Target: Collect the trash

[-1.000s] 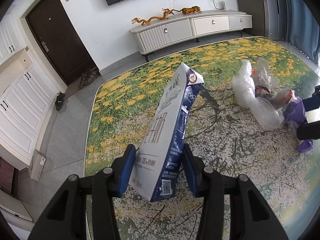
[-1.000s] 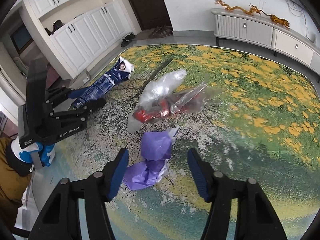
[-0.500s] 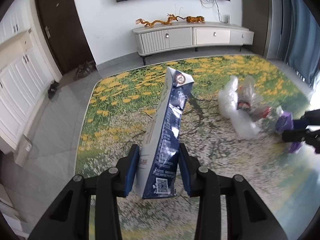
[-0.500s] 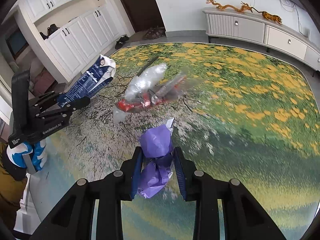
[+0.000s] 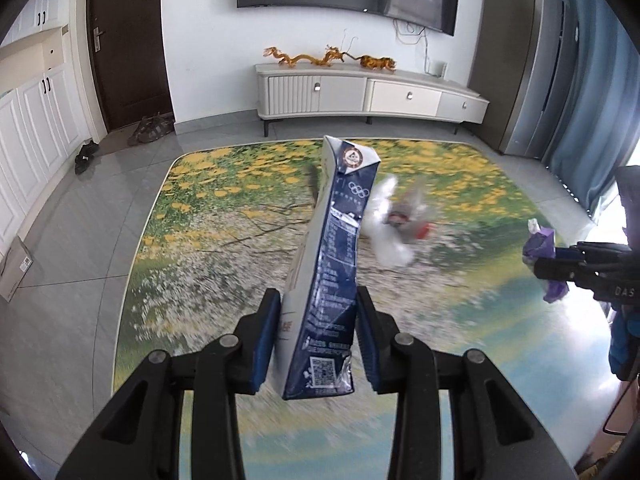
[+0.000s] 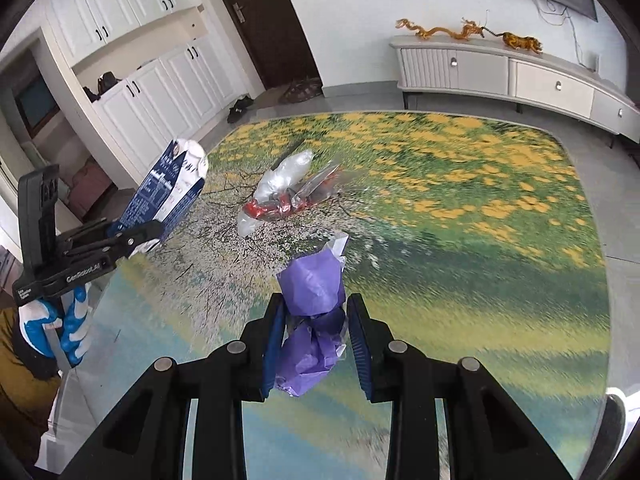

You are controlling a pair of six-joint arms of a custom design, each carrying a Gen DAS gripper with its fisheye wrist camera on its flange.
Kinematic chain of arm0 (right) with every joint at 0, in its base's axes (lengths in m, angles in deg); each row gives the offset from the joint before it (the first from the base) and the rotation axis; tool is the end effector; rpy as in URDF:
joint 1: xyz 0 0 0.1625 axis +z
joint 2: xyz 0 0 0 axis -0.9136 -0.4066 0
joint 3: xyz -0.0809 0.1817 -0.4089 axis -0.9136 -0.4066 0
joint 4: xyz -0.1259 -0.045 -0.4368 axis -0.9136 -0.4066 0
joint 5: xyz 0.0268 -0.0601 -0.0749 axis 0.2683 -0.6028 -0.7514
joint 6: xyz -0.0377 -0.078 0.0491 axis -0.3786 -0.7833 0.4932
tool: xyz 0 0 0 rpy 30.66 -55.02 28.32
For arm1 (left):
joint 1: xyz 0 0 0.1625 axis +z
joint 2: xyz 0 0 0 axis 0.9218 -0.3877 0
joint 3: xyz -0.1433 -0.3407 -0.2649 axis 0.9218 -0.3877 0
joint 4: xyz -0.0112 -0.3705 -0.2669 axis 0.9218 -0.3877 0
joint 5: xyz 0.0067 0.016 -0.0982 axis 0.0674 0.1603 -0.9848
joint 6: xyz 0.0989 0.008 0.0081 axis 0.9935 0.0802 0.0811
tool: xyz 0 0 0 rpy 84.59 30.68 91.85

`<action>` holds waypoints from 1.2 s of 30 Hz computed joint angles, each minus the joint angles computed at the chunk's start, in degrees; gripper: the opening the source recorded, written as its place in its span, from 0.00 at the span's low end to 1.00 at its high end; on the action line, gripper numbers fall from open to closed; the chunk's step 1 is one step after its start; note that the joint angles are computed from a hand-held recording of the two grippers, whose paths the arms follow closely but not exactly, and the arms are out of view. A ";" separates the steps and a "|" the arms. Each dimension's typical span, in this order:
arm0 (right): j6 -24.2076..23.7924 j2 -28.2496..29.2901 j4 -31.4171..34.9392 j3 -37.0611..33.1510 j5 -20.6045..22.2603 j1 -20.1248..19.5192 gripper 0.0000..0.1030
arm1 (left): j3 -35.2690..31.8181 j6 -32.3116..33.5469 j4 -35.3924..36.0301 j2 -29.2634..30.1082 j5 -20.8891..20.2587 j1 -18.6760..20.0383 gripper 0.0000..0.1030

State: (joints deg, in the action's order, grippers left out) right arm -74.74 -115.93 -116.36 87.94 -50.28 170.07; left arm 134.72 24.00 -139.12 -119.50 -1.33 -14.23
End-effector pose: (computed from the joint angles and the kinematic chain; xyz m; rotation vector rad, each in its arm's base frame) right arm 0.2640 -0.5669 0.0658 1.1884 -2.6880 0.2915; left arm -0.0790 -0.4703 0.2623 0.1372 2.1817 -0.9771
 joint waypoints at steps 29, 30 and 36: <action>-0.17 -22.37 -5.82 16.32 4.93 -7.06 0.29 | 1.74 -19.76 4.14 7.55 5.35 -19.17 0.34; -0.13 -22.80 -5.81 16.66 4.96 -7.07 0.29 | 1.91 -20.59 4.63 7.40 5.83 -19.54 0.34; 0.27 -24.04 -6.45 18.10 4.08 -6.18 0.29 | 3.43 -22.56 5.20 6.64 8.50 -22.06 0.34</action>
